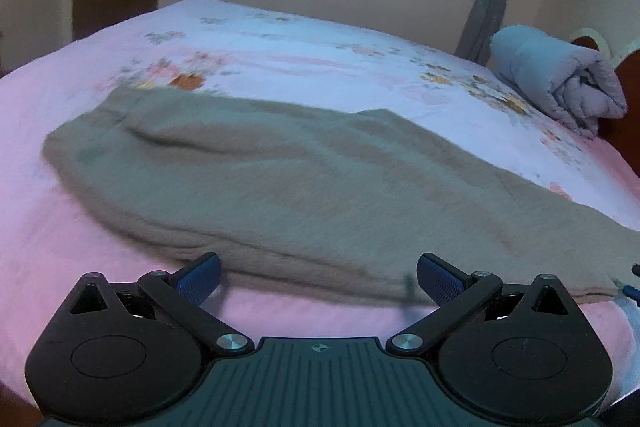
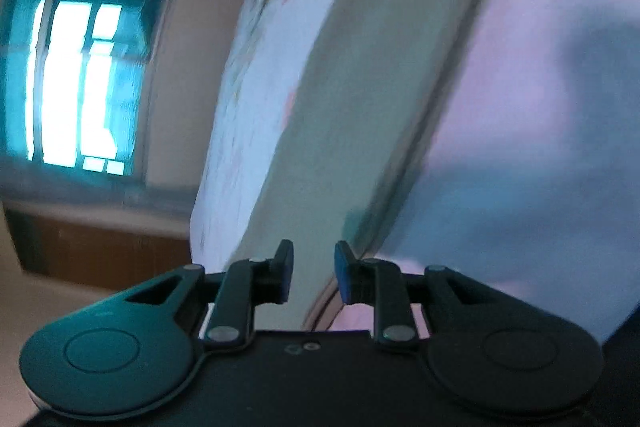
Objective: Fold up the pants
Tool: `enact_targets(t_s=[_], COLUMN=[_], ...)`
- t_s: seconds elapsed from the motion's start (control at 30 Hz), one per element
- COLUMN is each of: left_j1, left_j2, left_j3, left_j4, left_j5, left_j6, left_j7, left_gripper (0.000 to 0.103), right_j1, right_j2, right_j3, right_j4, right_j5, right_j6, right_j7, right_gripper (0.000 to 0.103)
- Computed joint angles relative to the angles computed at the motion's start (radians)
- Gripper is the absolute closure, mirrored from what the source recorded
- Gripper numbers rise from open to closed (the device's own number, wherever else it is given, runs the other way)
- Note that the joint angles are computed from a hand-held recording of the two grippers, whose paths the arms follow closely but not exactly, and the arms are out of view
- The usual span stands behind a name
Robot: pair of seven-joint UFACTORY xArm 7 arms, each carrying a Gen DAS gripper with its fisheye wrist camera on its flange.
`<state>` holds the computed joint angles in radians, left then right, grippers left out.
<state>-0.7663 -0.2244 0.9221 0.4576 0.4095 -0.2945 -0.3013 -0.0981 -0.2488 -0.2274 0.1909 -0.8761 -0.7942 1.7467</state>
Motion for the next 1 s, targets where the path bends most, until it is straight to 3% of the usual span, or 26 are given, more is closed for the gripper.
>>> enact_targets(t_s=[0.1,0.33,0.4,0.47,0.57,0.6,0.7,0.77,0.83,0.9,0.97,1.0], left_j1=[-0.002,0.153,0.206,0.287,0.384,0.446,0.531,0.537,0.453,0.401,0.407,0.391], left_j2=[0.061,0.135,0.121,0.069,-0.010,-0.028,-0.047,-0.029,0.010,0.080,0.140,0.166], left_j3=[-0.035,-0.217,-0.268,-0.343,-0.416,-0.473,-0.530,-0.525,-0.427,-0.377,-0.415,-0.403], left_j4=[0.041,0.082,0.064,0.022,-0.042,-0.064,-0.070,-0.038,0.016,0.072,0.123,0.139], left_j5=[0.005,-0.001,-0.002,-0.008,-0.015,-0.048,-0.090,-0.090,-0.009,0.073,0.091,0.134], left_j6=[-0.011,0.008,0.018,0.033,0.049,0.032,-0.012,-0.032,-0.039,-0.060,0.003,0.014], left_j7=[-0.024,-0.003,0.010,0.027,0.040,0.065,0.103,0.092,0.012,-0.064,-0.085,-0.118], left_gripper=[0.000,0.000,0.000,0.000,0.000,0.000,0.000,0.000,0.000,0.000,0.000,0.000], right_j1=[-0.042,-0.078,-0.089,-0.084,-0.059,-0.053,-0.070,-0.074,-0.072,-0.030,0.008,0.042], right_j2=[0.033,0.145,0.114,0.062,-0.005,0.008,-0.038,-0.130,-0.145,-0.079,0.004,0.060], right_j3=[-0.040,0.033,0.050,0.058,-0.010,-0.034,-0.045,-0.049,-0.040,-0.042,-0.026,-0.030], right_j4=[-0.005,0.026,0.017,0.010,0.033,0.040,0.031,-0.007,-0.052,-0.038,0.007,0.048], right_j5=[-0.044,-0.001,0.021,0.035,-0.135,-0.177,-0.234,-0.231,-0.121,-0.054,-0.024,-0.045], right_j6=[-0.035,-0.086,-0.057,-0.013,0.132,0.140,0.164,0.205,0.134,0.045,-0.014,-0.041], right_j7=[0.029,0.035,0.008,-0.027,0.065,0.099,0.142,0.114,0.003,-0.065,-0.064,-0.052], right_gripper=[0.088,0.088,0.103,0.103,0.103,0.103,0.096,0.090,0.090,0.090,0.090,0.090])
